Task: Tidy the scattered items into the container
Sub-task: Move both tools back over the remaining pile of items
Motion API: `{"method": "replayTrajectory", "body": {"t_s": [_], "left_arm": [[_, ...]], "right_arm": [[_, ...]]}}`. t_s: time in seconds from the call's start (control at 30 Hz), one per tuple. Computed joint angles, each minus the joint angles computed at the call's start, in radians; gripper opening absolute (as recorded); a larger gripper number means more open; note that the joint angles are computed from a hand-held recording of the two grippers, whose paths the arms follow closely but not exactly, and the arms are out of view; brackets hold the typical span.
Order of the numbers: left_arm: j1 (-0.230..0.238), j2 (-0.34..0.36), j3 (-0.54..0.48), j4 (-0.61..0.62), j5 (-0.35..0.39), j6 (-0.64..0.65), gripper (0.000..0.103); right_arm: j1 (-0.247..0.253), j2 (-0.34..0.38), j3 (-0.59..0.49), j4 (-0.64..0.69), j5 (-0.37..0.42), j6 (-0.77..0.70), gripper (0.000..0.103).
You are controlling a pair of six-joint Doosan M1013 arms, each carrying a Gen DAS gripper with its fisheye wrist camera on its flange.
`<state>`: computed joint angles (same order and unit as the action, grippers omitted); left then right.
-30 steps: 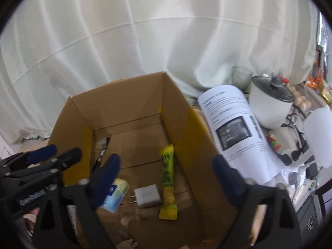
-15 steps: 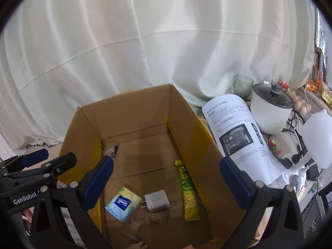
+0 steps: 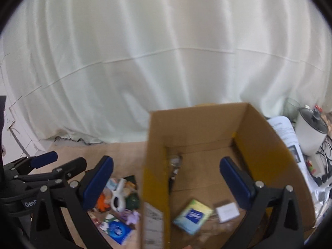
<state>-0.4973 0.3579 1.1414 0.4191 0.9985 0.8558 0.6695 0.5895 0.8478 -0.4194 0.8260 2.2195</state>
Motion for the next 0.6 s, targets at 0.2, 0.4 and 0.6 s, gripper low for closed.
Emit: {"method": "replayTrajectory", "body": {"t_s": [0.2, 0.4, 0.6], "left_arm": [[0.044, -0.052, 0.088, 0.016, -0.024, -0.031, 0.084], [0.086, -0.093, 0.171, 0.002, -0.064, -0.042, 0.084], [0.117, -0.109, 0.233, -0.028, -0.103, -0.039, 0.084]], "right_arm": [[0.038, 0.074, -0.115, 0.089, 0.015, -0.139, 0.103], [0.067, 0.139, -0.215, 0.106, 0.077, -0.177, 0.103], [0.08, 0.185, -0.279, 0.116, 0.113, -0.197, 0.103]]}}
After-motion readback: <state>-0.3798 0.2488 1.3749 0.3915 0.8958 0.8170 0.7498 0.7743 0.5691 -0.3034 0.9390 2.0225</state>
